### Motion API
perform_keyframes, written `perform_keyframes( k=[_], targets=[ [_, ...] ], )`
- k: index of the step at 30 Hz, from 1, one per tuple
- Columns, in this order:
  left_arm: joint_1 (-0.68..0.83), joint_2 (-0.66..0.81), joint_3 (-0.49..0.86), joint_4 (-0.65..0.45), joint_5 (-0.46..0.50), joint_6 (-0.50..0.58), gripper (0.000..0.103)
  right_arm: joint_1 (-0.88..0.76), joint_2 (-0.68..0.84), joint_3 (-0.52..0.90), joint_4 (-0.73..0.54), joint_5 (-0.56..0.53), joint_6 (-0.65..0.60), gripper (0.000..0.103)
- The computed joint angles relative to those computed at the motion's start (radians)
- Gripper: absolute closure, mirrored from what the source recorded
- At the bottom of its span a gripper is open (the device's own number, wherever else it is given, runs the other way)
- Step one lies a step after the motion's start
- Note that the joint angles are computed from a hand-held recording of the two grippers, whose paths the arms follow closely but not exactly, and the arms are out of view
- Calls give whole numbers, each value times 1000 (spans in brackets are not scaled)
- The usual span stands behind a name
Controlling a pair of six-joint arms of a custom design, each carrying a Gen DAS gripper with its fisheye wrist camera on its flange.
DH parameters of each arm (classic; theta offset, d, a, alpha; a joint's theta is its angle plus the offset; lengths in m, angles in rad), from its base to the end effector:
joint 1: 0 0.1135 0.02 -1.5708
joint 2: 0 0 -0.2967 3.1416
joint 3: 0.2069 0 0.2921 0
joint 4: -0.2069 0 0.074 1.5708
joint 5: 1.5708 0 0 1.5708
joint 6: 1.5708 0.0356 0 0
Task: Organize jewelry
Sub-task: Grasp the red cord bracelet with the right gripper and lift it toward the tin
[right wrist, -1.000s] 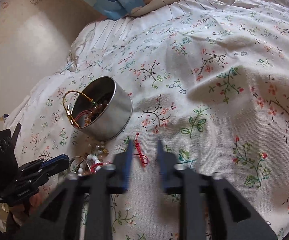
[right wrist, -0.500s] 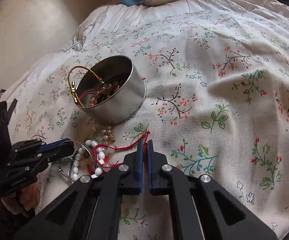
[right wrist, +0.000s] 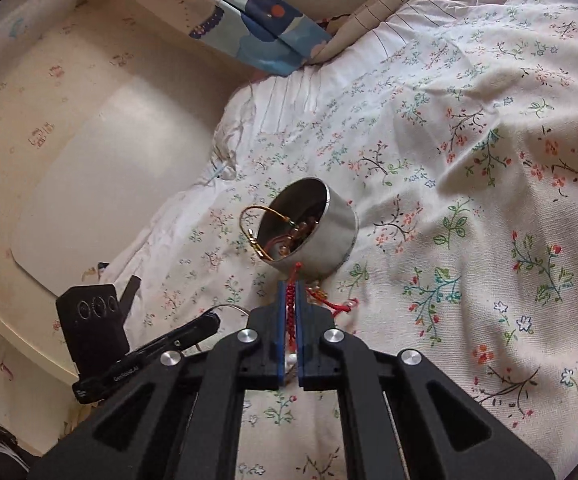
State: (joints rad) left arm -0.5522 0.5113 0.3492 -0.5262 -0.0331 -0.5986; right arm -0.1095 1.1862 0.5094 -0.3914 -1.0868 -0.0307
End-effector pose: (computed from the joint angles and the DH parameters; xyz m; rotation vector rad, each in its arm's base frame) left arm 0.1178 -0.0712 0.2022 -0.0720 2.3225 -0.5649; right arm 0.2149 0.0081 0.1769 -0.2612 2.2724 1.3214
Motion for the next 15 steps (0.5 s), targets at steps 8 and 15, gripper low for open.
perform_keyframes(
  k=[8,15],
  targets=[
    [-1,-30,45,-17,-35,-4,97,23,-77,-1,140,-68,193,98],
    [80,-13,77,7,-8,30,97,107,-110,7,322,-48,375,98]
  ],
)
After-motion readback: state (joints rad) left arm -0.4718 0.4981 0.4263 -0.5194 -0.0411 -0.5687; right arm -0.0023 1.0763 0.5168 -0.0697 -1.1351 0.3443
